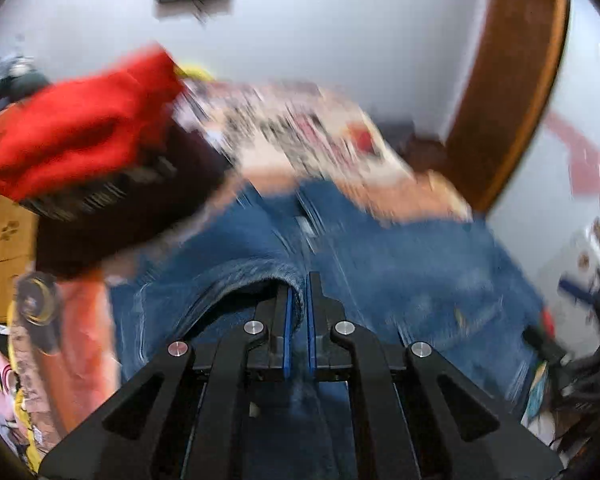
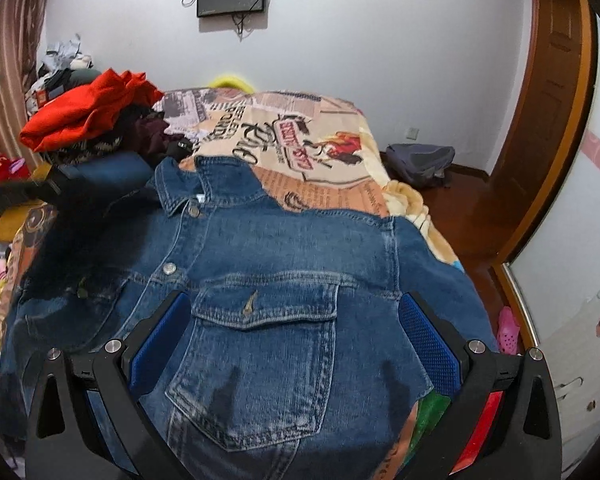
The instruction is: Fold large clothes
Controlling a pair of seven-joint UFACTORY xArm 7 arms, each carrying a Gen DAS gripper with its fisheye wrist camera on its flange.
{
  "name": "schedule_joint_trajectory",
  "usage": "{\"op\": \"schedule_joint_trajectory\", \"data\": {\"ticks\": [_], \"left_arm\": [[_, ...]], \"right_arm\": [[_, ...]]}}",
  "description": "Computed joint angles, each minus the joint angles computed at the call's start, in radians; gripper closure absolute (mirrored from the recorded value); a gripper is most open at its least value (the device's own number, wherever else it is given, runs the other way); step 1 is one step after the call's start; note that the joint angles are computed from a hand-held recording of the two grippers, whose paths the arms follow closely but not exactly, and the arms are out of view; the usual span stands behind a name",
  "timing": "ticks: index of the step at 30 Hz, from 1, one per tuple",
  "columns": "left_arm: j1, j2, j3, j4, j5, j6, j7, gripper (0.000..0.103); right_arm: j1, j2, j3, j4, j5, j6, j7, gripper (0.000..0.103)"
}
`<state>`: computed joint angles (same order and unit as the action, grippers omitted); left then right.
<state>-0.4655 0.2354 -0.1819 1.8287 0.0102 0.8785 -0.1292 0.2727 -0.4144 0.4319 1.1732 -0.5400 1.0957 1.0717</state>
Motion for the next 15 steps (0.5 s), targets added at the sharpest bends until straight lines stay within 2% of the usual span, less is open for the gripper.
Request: {"op": "schedule_joint_trajectory", "data": {"ticks": [4,8,9,10,11,12,13,15], "left_arm": [[-0.014,0.054,-0.028,0.021,-0.062,0.164,0.041,0.098],[-0.054,0.035,-0.018,-0.021,0.008,0.203,0.051,0.093],[-0.053,0.016,-0.019,-0.039,0.010,0.196,0.064,0.085],[-0.045,0.000,-0.018,-0.054,0.003,0.187,0.076,0.070],[-0.037,-0.031,-0.016,-0.086,-0.003,0.164,0.081,0.061],[-0.031,-0.054,-0.014,-0.109,-0.001,0.138,0.078,0.045],[-0.024,-0.089,-0.009,-0.148,0.010,0.089,0.065,0.039],[-0.009,-0.137,-0.002,-0.181,0.043,0.050,0.044,0.036]], "right_arm": [[0.017,-0.017,-0.015,-0.029,0.030,-0.019,-0.030,0.000],[0.020,-0.017,-0.013,-0.027,0.049,-0.015,-0.063,0.000],[0.020,-0.013,-0.010,-0.020,0.049,-0.012,-0.070,0.000],[0.021,-0.007,-0.007,-0.011,0.047,-0.011,-0.079,0.000],[0.022,0.000,-0.004,-0.001,0.044,-0.011,-0.087,0.000],[0.022,0.009,-0.003,0.011,0.039,-0.011,-0.096,0.000],[0.022,0.019,0.000,0.023,0.032,-0.012,-0.102,0.000],[0.022,0.047,0.010,0.059,0.007,-0.011,-0.113,0.000]]}}
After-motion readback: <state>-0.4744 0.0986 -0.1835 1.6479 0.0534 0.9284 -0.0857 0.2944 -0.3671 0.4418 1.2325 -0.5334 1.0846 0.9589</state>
